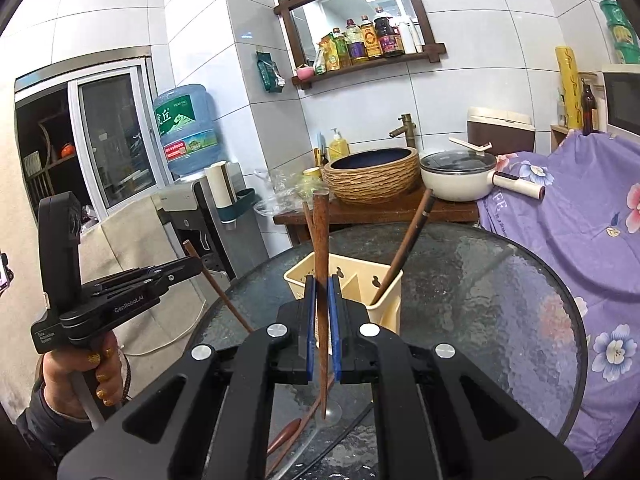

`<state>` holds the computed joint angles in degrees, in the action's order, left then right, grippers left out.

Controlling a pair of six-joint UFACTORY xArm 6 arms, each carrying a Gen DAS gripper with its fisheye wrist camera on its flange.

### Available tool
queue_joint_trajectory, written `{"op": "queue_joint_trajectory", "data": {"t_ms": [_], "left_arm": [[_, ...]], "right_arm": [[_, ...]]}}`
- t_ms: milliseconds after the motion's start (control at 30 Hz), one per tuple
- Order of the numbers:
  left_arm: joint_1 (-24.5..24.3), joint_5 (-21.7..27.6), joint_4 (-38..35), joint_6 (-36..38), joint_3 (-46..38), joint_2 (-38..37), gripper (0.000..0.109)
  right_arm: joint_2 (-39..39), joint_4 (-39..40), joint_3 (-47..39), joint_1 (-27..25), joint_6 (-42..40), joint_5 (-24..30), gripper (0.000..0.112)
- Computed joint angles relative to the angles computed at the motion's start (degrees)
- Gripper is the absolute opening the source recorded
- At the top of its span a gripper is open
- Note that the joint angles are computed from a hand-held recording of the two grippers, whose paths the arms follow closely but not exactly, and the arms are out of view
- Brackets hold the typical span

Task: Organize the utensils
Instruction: 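Lift both wooden chopsticks and carry them over the cream holder, then lower both chopsticks into the holder and open both tools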

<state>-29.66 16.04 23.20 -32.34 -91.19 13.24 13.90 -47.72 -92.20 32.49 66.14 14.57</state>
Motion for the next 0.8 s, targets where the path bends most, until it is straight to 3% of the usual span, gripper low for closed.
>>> {"op": "queue_joint_trajectory", "data": {"t_ms": [433, 800], "left_arm": [[-0.1, 4.7, -7.2, 6.1, -11.6, 5.2, 0.006], [1.6, 9.2, -18.4, 9.5, -33.4, 14.5, 0.006]], "right_arm": [[5.5, 9.8, -13.1, 0.4, -11.6, 6.1, 0.007], [14.6, 12.3, -32.1, -1.0, -14.8, 13.0, 0.007]]}}
